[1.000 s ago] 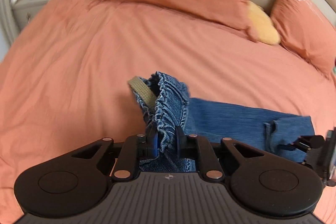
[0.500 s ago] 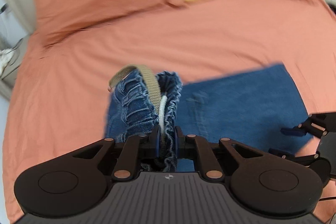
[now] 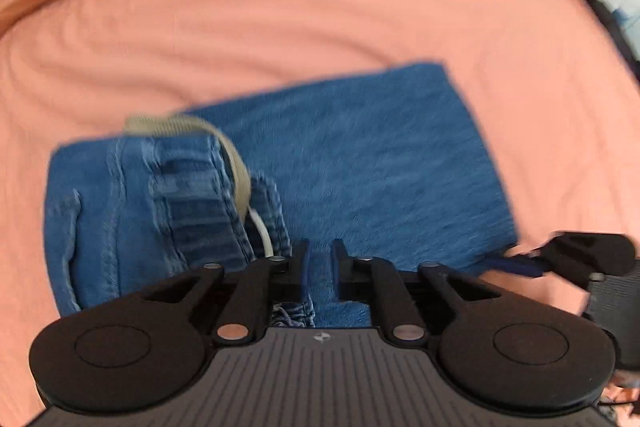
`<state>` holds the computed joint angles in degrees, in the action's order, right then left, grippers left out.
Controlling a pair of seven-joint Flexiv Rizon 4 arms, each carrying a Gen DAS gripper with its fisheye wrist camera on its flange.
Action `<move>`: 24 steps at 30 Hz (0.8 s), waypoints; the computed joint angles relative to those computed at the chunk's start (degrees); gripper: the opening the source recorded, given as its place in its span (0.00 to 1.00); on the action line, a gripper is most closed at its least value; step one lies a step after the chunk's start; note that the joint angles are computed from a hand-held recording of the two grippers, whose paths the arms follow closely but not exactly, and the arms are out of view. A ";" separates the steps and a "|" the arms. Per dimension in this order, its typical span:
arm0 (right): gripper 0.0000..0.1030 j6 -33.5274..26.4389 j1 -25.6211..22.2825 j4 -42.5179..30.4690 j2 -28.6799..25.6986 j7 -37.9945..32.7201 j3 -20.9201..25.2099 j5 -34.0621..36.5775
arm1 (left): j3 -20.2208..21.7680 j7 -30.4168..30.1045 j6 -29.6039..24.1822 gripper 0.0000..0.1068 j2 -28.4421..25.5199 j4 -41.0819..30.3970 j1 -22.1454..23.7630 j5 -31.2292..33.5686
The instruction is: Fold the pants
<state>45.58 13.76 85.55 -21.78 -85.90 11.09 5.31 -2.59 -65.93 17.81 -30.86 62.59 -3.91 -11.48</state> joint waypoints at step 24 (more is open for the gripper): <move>0.47 -3.57 5.65 -39.88 -27.62 24.52 2.12 8.10 | 1.80 9.67 13.84 0.24 2.43 12.36 14.79 -10.31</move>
<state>42.01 19.41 45.67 -49.40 -61.37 13.20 13.42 -0.79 -56.26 31.65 -28.44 74.96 10.88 -21.79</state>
